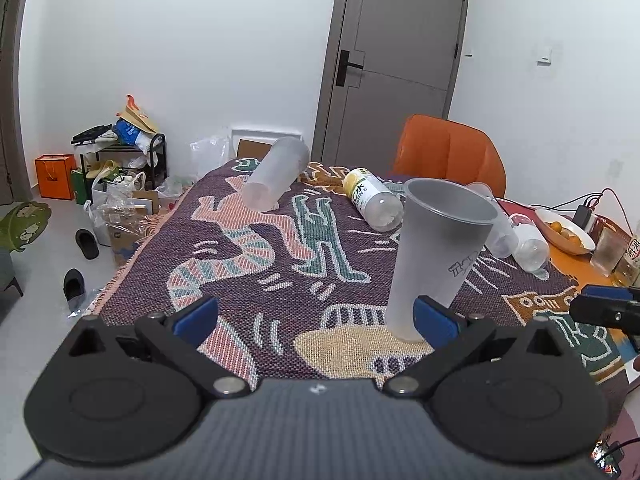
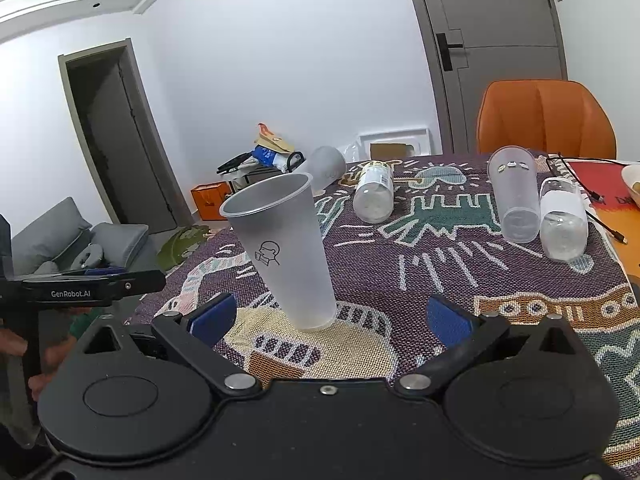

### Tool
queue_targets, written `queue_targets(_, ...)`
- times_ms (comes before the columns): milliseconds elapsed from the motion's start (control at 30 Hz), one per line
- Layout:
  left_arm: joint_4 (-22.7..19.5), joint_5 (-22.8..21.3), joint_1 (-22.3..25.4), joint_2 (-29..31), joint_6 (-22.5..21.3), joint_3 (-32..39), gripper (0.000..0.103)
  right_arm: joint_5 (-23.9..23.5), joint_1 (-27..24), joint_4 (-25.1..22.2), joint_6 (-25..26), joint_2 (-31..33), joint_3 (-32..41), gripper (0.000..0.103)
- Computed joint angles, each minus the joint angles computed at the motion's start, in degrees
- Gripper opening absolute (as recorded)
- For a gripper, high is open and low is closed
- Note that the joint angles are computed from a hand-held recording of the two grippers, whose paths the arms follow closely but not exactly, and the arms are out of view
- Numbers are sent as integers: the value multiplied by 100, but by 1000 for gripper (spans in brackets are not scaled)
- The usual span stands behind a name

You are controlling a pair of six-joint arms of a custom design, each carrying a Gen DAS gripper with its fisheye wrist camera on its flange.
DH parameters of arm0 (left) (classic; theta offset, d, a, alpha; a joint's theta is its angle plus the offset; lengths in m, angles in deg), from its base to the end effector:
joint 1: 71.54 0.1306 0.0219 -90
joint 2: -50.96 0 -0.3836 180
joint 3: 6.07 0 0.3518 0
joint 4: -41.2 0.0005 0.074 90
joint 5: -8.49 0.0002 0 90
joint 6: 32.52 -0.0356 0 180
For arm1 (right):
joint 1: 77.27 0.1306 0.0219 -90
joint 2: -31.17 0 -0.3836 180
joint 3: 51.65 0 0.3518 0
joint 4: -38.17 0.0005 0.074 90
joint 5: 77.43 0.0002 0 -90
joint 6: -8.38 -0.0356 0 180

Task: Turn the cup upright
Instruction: 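Open the right gripper and hold beside the standing cup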

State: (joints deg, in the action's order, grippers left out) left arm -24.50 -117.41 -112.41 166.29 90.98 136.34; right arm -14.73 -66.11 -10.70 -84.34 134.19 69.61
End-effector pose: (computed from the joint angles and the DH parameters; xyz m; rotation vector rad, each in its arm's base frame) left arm 0.4515 -0.3638 0.5731 -0.1895 2.0930 -0.0678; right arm 0.5201 0.1187 0.5605 -0.4412 2.0577 0.6461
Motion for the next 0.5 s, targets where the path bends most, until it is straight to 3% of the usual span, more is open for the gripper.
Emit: queue_targets(500,-116,-2,-15,71,-32,124,103,0,-21,-3,-46,-17,-22,103)
